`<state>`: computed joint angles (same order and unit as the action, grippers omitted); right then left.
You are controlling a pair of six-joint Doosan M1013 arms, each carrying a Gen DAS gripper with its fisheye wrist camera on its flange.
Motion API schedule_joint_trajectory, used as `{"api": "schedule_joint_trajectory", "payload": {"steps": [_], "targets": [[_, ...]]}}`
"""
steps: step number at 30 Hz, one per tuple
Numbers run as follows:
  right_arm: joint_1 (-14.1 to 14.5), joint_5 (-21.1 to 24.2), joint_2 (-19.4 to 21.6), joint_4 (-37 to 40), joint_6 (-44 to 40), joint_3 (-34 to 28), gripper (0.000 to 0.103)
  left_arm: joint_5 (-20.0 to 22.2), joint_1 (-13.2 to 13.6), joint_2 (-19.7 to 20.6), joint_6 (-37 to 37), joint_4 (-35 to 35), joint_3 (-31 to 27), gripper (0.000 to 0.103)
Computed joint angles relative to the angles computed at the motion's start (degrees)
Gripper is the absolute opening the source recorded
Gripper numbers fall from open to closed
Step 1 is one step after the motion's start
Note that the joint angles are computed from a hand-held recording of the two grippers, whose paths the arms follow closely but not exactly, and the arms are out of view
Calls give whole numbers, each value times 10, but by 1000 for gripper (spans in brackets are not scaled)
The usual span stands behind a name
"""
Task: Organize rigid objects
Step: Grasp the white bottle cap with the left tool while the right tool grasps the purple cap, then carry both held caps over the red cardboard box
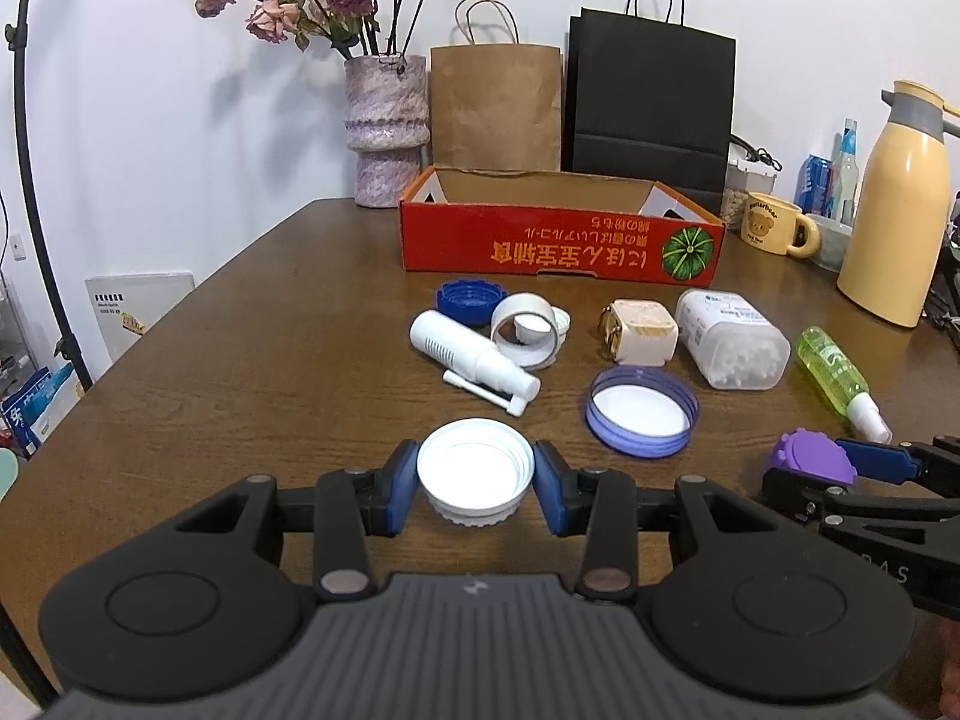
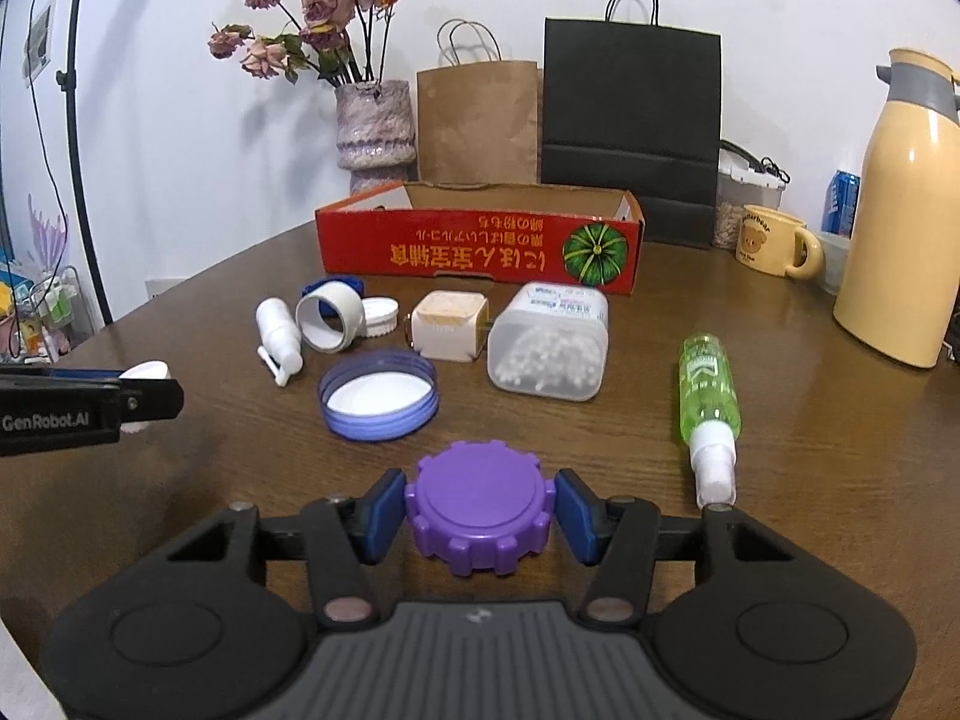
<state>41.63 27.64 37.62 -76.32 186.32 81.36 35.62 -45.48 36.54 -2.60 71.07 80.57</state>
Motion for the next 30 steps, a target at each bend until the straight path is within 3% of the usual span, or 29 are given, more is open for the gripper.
{"api": "schedule_joint_trajectory", "payload": {"steps": [18,30], "targets": [[-9,15,3,-96,58,-36,53,-8,12,9,5,29,-43,42],[-20,15,17,-93,33,-80,53,-10,22,27,36,21,-89,42]]}}
